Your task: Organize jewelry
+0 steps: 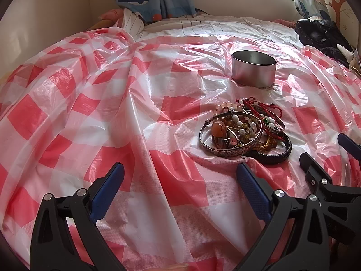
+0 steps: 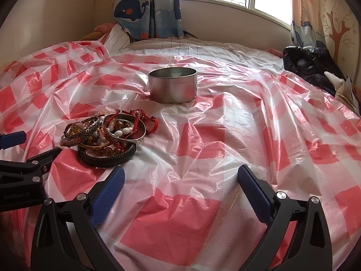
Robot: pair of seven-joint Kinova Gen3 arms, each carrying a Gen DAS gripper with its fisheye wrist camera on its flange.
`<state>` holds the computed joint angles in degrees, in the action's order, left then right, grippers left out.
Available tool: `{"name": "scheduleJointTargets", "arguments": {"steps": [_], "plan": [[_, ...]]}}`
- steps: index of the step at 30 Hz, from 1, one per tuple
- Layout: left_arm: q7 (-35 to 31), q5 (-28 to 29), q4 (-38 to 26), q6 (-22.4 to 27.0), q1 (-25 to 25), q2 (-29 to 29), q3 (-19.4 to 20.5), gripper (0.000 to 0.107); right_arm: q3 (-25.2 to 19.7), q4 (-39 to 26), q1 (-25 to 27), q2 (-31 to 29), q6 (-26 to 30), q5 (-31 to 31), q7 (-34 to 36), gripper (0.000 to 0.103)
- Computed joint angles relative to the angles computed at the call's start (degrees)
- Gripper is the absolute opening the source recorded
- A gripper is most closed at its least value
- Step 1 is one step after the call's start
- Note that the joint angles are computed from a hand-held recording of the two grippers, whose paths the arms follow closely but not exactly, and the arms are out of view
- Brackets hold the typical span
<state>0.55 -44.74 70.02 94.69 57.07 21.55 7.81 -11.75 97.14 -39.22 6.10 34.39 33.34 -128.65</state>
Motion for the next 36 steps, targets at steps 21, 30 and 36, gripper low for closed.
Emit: {"name": "scheduleJointTargets", "arguments": {"steps": [21, 30, 36], "plan": [[-0.1, 0.0, -0.4, 0.1, 0.2, 0.3, -0.2, 0.096, 0.4, -1.0, 0.0, 0.6, 1.0, -0.9, 1.4, 0.096], [1.2, 0.2, -0.2, -0.1, 0.4, 0.0, -0.2, 0.096, 0.4, -1.0, 0.0, 0.7, 1.0, -1.0, 1.5, 0.096], [2.7, -2.9, -0.6, 1.6, 2.3, 0.6, -0.2, 0.096, 0.4, -1.0, 0.1, 0.6, 1.0, -1.3, 1.7, 0.096]]}}
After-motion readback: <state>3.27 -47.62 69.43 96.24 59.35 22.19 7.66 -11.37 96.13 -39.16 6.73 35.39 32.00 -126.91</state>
